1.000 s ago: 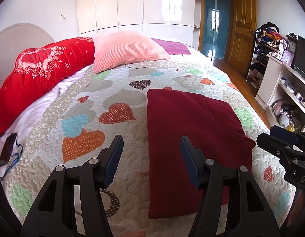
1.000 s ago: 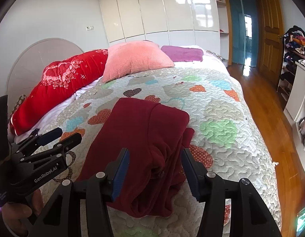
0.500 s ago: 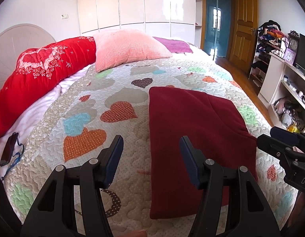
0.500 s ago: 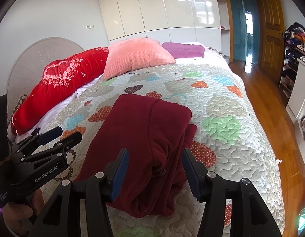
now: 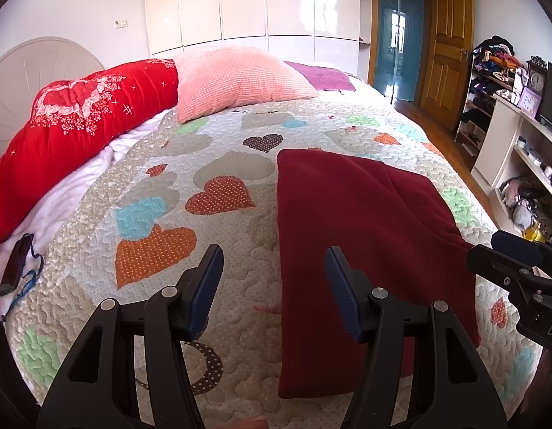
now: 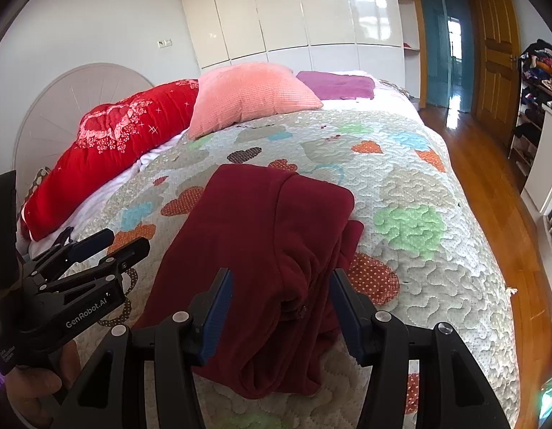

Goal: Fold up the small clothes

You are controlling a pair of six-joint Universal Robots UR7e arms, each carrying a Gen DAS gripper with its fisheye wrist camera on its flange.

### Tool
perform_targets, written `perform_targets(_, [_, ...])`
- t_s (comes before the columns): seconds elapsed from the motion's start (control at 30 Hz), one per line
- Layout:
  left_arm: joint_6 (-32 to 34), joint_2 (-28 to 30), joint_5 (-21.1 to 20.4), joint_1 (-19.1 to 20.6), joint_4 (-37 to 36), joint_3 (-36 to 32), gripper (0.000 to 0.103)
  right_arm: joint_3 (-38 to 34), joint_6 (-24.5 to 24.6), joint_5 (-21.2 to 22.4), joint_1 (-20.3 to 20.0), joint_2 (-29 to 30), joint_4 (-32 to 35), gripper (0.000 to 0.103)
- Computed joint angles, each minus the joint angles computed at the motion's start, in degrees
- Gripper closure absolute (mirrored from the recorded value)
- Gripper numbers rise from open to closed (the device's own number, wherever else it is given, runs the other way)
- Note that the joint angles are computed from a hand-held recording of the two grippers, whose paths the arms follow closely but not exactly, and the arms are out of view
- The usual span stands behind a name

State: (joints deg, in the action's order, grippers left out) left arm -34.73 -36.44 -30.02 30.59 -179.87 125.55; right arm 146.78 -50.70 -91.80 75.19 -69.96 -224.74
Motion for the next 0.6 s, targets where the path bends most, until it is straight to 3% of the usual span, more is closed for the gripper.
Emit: perform_targets(0.6, [-0.7, -0.1, 0.4, 0.1, 1.0, 0.0, 0.044, -0.7, 0.1, -1.3, 0.7, 0.8, 1.0, 0.049])
